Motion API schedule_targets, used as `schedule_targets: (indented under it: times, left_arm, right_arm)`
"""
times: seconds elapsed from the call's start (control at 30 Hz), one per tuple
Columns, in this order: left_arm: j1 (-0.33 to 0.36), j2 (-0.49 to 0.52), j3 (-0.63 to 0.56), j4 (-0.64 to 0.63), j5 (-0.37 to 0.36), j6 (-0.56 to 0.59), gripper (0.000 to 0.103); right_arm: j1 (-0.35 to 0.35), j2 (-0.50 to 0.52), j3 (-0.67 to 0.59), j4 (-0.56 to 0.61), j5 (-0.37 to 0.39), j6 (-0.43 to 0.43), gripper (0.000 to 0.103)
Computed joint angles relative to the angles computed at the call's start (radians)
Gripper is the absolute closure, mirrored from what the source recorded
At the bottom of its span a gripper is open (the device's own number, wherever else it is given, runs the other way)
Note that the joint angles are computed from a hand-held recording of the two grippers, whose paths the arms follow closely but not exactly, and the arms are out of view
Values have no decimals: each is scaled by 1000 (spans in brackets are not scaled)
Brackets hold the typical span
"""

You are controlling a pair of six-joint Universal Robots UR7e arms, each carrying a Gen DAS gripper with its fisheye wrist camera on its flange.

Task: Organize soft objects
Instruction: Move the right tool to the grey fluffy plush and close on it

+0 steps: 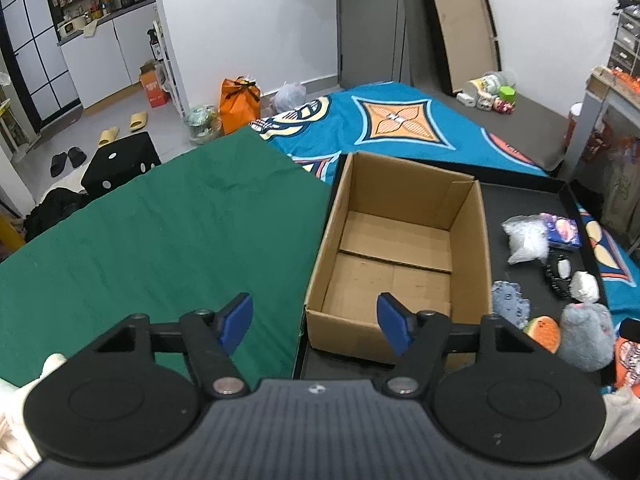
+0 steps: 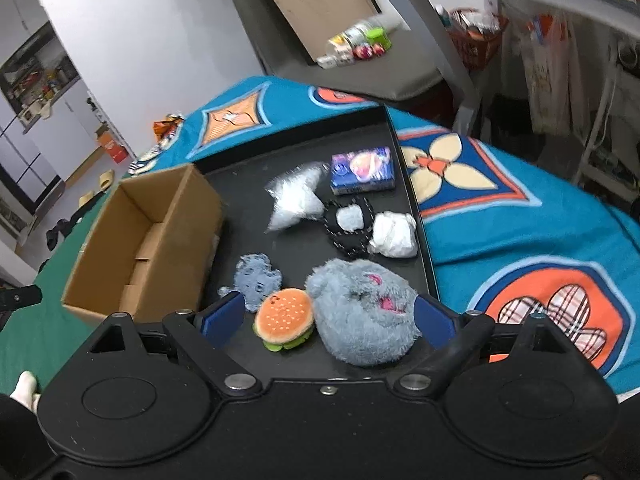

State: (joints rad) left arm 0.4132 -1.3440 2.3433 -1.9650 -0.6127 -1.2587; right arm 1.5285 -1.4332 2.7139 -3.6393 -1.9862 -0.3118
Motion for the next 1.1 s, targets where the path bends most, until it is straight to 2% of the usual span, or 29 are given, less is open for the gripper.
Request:
schedule_targets:
  times: [0.3, 0.7, 0.9, 1.1]
  left_arm:
    - [102, 85, -26, -100, 11, 76, 43]
    - [189, 147, -51, -153, 2, 117, 50]
    - [206, 158, -46, -177, -6, 125, 62]
    - [213, 171, -37, -231, -4, 165, 75]
  right_arm:
    - [-49, 127, -43, -60, -43, -6, 12]
    - [-75, 197, -103, -21, -70, -1, 11]
    - [-70, 224, -109, -22, -82, -29, 12]
    - [-76, 246, -107, -45, -91, -50, 28]
